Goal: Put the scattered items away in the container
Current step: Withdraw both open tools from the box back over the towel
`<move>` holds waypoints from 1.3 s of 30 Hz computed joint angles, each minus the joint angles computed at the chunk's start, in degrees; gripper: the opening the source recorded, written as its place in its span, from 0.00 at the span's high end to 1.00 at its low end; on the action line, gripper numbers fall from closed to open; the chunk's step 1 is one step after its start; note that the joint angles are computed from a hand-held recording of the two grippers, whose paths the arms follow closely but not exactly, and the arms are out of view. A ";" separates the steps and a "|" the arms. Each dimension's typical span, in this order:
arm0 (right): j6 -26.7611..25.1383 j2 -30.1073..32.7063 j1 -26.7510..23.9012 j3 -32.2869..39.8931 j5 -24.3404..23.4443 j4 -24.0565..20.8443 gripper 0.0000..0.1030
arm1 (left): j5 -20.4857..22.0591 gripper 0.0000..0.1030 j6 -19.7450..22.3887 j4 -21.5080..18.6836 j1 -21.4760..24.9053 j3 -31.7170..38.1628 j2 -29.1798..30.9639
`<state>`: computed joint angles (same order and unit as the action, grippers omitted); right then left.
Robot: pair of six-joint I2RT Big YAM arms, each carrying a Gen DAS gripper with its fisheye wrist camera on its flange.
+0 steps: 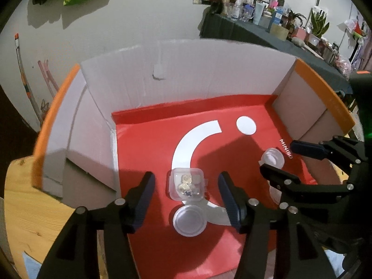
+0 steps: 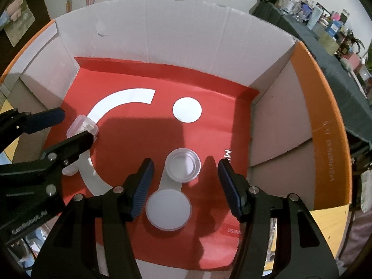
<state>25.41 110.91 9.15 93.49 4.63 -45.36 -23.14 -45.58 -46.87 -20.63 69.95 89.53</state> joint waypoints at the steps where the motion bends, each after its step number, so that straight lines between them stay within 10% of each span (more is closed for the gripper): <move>1: 0.02 -0.17 -0.04 -0.12 0.07 0.20 0.45 | -0.36 0.42 0.08 -0.09 -0.25 -0.10 -0.34; 39: 10.74 -24.45 17.54 -23.70 12.19 7.38 0.33 | -12.00 0.29 -12.87 -7.08 -22.61 -11.91 -16.70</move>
